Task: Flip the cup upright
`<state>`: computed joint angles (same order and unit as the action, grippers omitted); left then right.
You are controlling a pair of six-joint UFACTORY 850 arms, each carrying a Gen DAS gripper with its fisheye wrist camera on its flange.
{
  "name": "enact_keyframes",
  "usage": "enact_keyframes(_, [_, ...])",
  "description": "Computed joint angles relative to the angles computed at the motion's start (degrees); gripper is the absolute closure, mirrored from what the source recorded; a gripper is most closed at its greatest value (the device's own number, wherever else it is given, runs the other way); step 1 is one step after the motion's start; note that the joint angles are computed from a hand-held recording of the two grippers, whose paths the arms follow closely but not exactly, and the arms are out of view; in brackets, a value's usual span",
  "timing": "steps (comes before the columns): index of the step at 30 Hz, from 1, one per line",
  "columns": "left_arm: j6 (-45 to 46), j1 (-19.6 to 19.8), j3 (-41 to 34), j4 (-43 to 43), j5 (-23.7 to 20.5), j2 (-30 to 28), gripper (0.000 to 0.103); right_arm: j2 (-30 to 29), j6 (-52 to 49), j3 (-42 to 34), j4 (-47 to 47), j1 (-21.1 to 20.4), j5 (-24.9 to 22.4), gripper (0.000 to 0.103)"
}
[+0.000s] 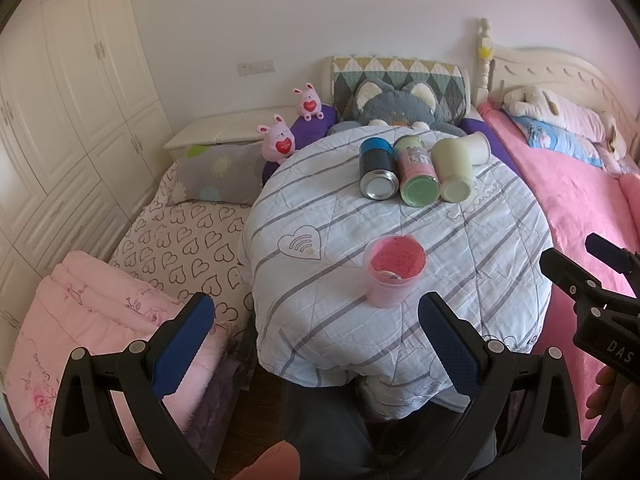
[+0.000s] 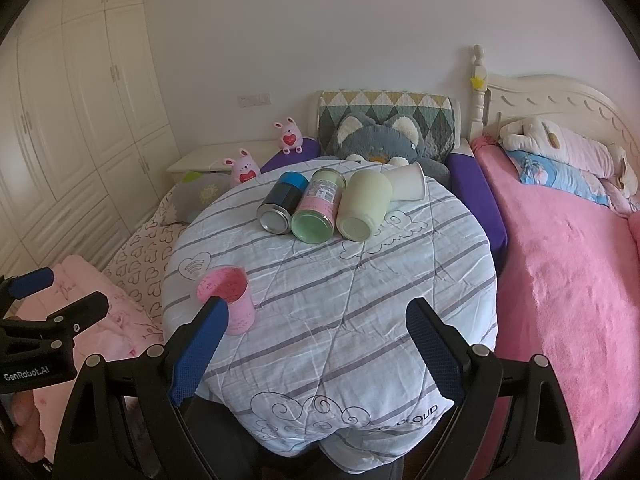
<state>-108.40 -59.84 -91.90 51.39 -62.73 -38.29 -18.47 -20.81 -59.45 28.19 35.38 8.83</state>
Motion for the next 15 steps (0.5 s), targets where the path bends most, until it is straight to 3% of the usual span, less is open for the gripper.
enact_keyframes(15, [-0.2, -0.3, -0.2, 0.3, -0.2, -0.3, 0.0, -0.2, 1.4, 0.1, -1.2, -0.1, 0.1, 0.011])
